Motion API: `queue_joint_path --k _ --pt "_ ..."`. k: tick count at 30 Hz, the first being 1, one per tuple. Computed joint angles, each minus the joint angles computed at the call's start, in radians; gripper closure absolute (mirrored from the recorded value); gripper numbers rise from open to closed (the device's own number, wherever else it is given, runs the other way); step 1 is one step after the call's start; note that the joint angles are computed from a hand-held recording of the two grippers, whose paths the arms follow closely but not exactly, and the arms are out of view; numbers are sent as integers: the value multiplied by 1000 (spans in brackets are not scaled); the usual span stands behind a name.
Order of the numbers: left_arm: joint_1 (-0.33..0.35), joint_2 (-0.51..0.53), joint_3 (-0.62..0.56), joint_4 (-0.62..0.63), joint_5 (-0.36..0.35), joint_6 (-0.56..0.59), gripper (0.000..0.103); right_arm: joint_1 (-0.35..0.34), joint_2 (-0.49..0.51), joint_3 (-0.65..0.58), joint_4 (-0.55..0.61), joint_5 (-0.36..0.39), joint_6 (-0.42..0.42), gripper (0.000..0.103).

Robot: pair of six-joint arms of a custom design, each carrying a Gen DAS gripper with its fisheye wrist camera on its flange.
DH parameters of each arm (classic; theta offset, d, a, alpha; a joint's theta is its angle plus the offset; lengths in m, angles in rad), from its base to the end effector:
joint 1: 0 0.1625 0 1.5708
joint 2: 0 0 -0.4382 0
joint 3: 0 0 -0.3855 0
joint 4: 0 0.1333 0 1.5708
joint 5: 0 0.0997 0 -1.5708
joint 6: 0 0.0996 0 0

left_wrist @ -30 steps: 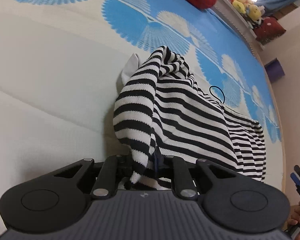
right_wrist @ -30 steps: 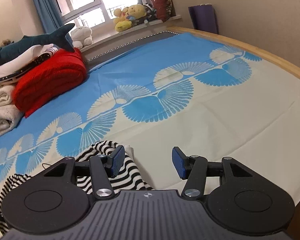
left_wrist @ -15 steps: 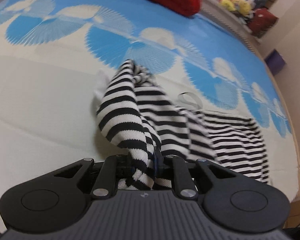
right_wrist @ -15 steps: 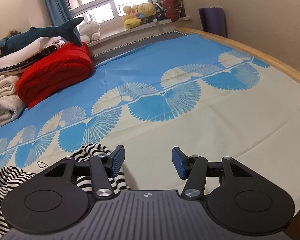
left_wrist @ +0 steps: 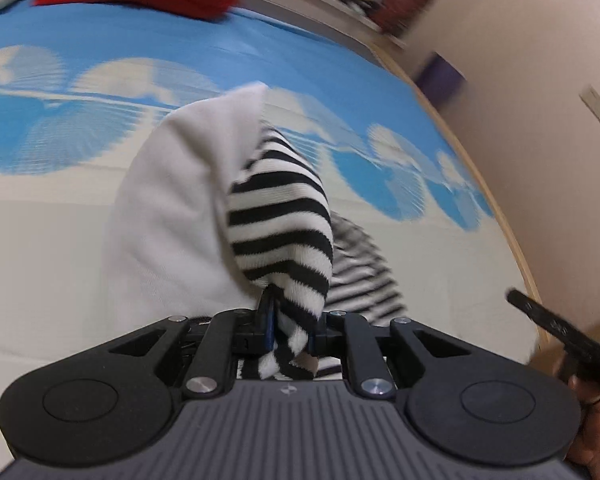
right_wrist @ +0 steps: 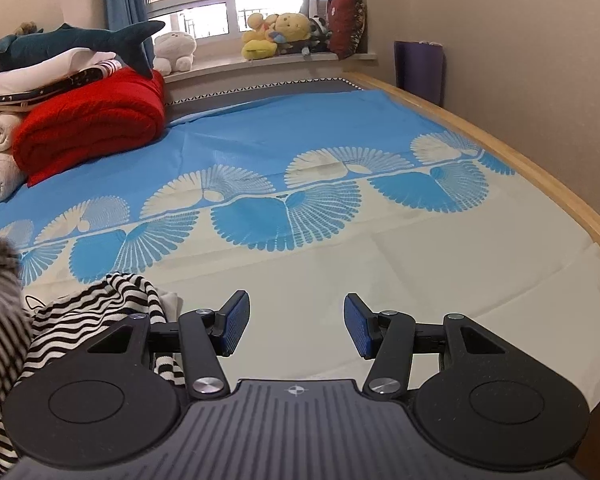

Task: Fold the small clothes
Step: 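Open the left gripper and lift it away from the bundle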

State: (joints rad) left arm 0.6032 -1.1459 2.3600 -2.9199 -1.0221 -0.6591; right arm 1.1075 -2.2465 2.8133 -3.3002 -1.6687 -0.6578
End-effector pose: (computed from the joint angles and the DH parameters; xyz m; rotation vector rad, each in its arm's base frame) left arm -0.2453 -0.3939 0.1297 0.3744 2.7522 -0.6969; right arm 0.0293 -0.2178 0.3496 0.1423 -2.1838 1.1602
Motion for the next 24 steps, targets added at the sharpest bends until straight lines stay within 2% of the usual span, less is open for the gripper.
queue_joint_path --k 2,3,5,6,9,10,13,17,19,24 --pt "-14 84 -33 -38 -29 17 89 -14 -4 -2 2 9 -3 49" --pt "-19 125 -52 -60 -48 31 93 -20 -5 -4 6 11 2 49" --pt "-15 201 -88 -118 -123 56 96 -22 -5 -5 7 9 14 49" --pt "-16 227 -100 -131 -141 57 89 -16 0 -7 5 2 20 49" --pt "-41 264 -110 -152 -105 59 70 10 22 -9 -10 -23 26 49" --pt "-42 259 -99 -181 -102 62 68 16 28 -10 -11 -27 29 49" --pt "-36 202 -53 -245 -91 54 68 43 53 -11 -23 -41 38 49" --pt "-50 73 20 -241 1 9 60 98 108 -13 -56 -69 87 49" --pt "-56 -2 44 -164 65 -32 60 143 151 -13 -85 -94 122 49" --pt "-59 -193 83 134 213 -154 60 307 316 -6 -214 -197 188 49"
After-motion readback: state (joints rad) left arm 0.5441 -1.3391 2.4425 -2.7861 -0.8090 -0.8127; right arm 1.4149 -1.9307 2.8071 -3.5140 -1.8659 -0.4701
